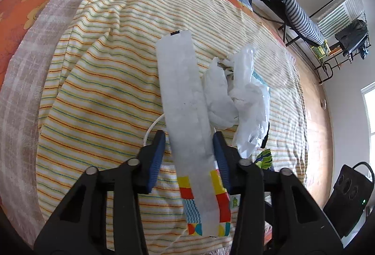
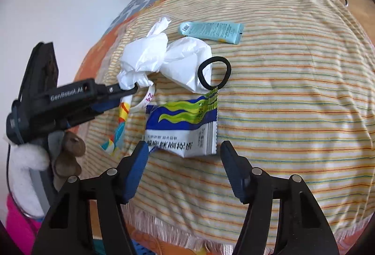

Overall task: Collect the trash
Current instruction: 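Grasp the white strip with the left tool while the right tool grasps the blue snack packet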

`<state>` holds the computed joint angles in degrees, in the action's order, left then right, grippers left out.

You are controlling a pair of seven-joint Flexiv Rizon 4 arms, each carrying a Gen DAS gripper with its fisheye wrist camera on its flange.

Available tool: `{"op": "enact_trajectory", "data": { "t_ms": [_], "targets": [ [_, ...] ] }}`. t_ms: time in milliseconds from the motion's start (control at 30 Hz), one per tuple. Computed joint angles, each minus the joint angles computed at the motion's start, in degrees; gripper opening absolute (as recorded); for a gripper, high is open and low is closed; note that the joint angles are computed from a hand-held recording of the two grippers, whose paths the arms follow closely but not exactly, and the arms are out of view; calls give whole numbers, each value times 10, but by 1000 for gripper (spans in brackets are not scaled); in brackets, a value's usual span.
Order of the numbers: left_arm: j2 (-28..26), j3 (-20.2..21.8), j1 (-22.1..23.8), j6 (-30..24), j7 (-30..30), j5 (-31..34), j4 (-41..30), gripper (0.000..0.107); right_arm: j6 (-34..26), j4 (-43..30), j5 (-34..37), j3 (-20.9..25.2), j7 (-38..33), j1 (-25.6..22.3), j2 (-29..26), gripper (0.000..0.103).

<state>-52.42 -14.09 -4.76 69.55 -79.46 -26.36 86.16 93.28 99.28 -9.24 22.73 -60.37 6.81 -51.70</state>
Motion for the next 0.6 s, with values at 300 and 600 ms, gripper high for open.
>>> {"op": "enact_trajectory", "data": {
  "t_ms": [300, 600],
  "targets": [
    [-2, -6, 6, 10, 9, -1, 0, 30, -12, -39, 2, 17, -6, -11, -29, 24],
    [18, -28, 27, 49, 24, -14, 36, 26, 24, -17, -1, -12, -13, 17, -6, 3]
  ]
}}
